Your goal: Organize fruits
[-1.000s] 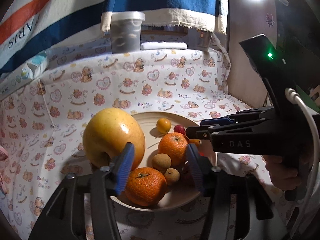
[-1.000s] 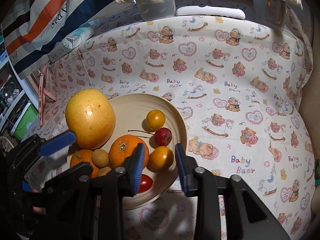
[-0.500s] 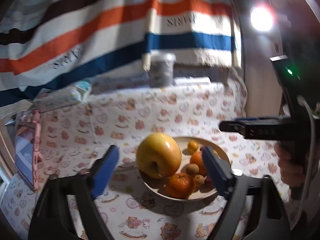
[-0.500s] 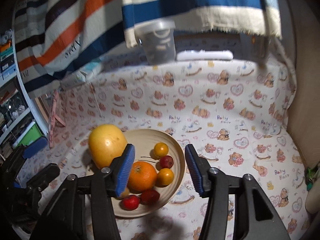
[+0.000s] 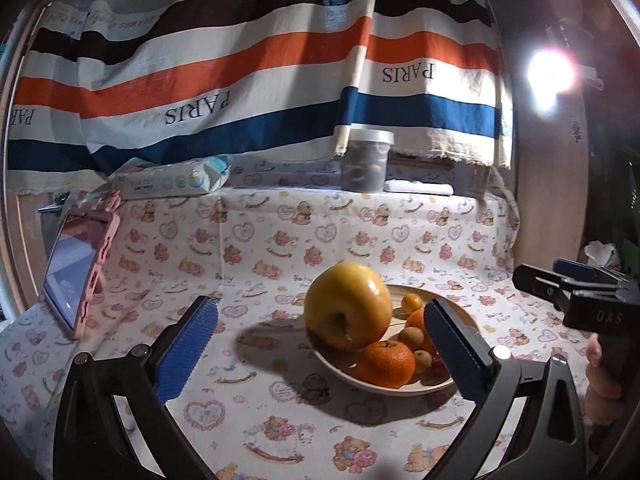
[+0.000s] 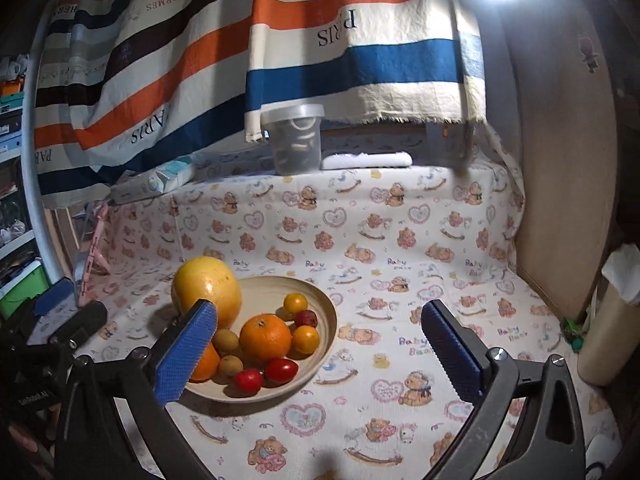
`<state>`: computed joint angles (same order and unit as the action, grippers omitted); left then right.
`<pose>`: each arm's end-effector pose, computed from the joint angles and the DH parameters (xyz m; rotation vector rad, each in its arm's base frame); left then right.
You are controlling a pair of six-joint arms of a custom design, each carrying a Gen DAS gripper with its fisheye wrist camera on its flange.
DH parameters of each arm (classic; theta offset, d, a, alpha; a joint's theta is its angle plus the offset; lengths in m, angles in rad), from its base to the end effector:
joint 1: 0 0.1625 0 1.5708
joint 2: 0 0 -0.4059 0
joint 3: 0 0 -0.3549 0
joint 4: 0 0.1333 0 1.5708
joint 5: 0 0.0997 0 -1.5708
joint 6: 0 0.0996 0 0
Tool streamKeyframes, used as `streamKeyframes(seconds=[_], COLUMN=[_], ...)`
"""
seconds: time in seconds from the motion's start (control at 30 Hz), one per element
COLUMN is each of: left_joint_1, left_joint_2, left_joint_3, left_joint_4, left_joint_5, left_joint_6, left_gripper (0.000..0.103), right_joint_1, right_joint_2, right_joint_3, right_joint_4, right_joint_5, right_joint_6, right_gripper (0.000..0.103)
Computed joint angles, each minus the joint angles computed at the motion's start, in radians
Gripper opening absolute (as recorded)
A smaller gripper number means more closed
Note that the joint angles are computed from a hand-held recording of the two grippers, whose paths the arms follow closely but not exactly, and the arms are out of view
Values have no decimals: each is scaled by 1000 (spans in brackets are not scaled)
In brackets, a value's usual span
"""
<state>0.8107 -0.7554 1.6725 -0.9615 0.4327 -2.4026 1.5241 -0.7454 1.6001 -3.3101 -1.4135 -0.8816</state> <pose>-0.2219 -0.5582 0.0613 0.2871 1.7776 -1.5748 0.1174 -0.6767 0.1849 1.1523 -2.3567 1.2027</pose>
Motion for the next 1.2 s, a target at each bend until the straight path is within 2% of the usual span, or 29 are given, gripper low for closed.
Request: streamKeyframes(seconds=[0.1, 0.23, 0.4, 0.53, 0.6, 0.77, 1.1, 1.2], left_joint_1=[3, 6, 7, 6, 4, 9, 9, 8], left_joint_2=[-7, 0, 18, 16, 12, 18, 18, 17], left_joint_3=[8, -6, -37, -20, -3, -21, -22, -12], left_joint_4=[-5, 7, 40, -59, -117, -106, -99, -133], left_joint_5=[1, -15, -37, -73, -83, -109, -108, -109], left_joint_6=[-17, -13, -3, 62, 95, 94, 93, 112], left_gripper=[102, 102, 102, 102, 102, 102, 102, 102], right_joint_1=[-6, -5, -10, -10, -10, -10, -8, -8], right_joint_2=[8, 33, 28, 38, 34, 29, 30, 30], right_joint_3=[19, 42, 48, 57, 61, 67, 62, 63], right_joint_4=[-28, -132, -136, -210, -207, -210, -207, -208], right_joint_5=[15, 14, 31, 24, 23, 18, 12, 12], right_joint_6=[-26, -64, -62, -52, -50, -45, -43, -43], right_gripper=[102, 102, 102, 102, 102, 102, 102, 102])
